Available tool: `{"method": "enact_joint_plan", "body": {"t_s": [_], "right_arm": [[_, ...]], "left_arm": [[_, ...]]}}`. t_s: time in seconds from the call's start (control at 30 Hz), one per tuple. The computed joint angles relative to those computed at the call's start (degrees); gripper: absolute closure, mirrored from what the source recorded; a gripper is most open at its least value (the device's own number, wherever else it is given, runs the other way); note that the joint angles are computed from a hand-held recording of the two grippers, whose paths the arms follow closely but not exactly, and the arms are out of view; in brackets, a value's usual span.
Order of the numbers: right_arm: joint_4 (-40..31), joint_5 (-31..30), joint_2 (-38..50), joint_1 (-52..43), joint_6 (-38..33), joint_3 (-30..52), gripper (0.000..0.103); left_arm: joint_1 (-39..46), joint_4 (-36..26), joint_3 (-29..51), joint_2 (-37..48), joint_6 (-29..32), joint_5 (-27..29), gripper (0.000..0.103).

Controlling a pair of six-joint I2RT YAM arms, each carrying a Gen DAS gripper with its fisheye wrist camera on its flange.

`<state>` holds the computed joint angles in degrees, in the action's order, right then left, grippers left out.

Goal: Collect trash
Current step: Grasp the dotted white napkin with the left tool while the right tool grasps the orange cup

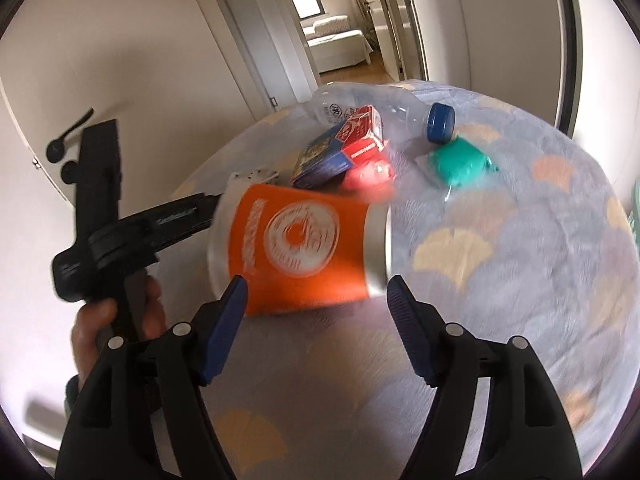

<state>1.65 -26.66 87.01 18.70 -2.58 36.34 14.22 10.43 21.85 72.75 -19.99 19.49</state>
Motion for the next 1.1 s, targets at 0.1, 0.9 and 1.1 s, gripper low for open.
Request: {"method": "enact_joint_plan", "body": {"t_s": [0.1, 0.9, 1.1], "right_arm": [[1.80, -0.05, -1.32, -0.62, 1.12, -1.82, 0.035], [3.05, 8.41, 4.91, 12.94, 10.04, 0.98, 0.035], [6.30, 16.30, 4.99, 15.39, 14.26, 0.08, 0.035]], "left_arm": [[0.58, 0.56, -0.25, 0.32, 0.31, 1.61, 0.093], [4.32, 2.58, -1.03, 1.24, 0.48, 6.54, 0.093], [4.28, 2.93, -0.93, 1.69, 0.41, 6.63, 0.093]]}}
